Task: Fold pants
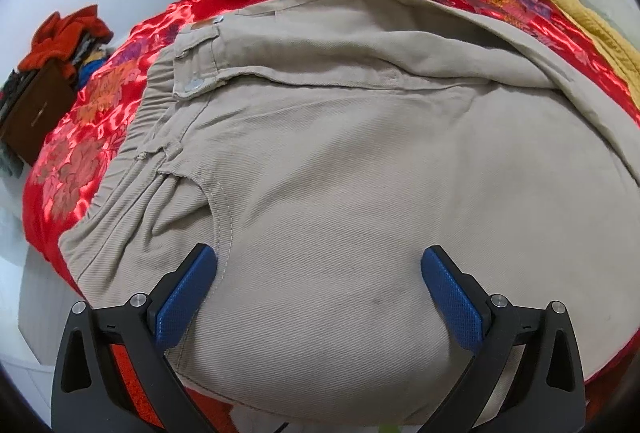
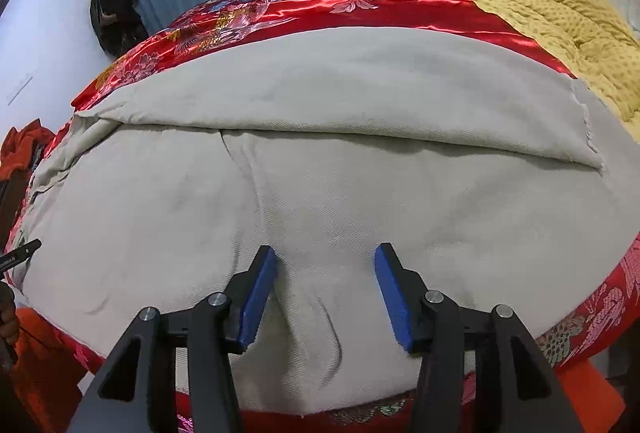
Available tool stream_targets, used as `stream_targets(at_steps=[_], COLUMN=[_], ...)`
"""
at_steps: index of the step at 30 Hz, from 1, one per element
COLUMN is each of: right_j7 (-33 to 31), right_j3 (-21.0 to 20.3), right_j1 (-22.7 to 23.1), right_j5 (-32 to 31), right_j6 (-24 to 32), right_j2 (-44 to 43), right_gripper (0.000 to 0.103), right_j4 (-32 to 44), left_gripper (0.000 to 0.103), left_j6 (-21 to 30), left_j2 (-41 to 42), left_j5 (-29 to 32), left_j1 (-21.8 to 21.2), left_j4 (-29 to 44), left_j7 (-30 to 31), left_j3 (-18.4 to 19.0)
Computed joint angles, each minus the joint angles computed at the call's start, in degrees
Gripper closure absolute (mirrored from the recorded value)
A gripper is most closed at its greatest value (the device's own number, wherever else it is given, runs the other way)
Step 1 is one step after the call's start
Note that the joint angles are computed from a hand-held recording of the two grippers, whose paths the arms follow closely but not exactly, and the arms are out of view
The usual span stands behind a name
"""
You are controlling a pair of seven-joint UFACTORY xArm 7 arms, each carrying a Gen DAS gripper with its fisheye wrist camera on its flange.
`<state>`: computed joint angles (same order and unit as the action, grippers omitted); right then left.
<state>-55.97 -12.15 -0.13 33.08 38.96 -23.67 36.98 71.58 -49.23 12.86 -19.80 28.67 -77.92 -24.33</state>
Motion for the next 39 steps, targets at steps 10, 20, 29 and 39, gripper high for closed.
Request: stream_targets(at_steps=[10, 20, 29, 39], right_j7=[0.7, 11.2, 27.5, 11.9], right_j3=[-0.3, -7.3, -0.9, 1.9], right_j1=[-0.4, -3.8, -9.6, -11.9], right_j5=[-1.3, 16.8, 26.1, 27.2], right_j6=[2.1, 28.5, 13.7, 18.5], right_j2=[-0.2, 15.2, 25.4, 14.2], right_gripper=[0.048, 0.048, 0.080, 0.100], right_j4=[1.0, 19.9, 25.2, 27.1], left_gripper=[0.001, 0.001, 0.002, 0.001], left_j6=[0.4, 0.8, 2.4, -35.5], left_j2=[0.8, 1.9, 1.4, 3.5], left_j5=[0.2, 1.1, 0.8, -6.2], left_j1=[-0.1, 0.0, -0.3, 5.9], left_j4=[0.4, 0.8, 2.3, 1.0], left_j7=[0.0, -0.7, 0.3, 15.3], left_j3=[0.1, -0.3, 1.0, 25.9])
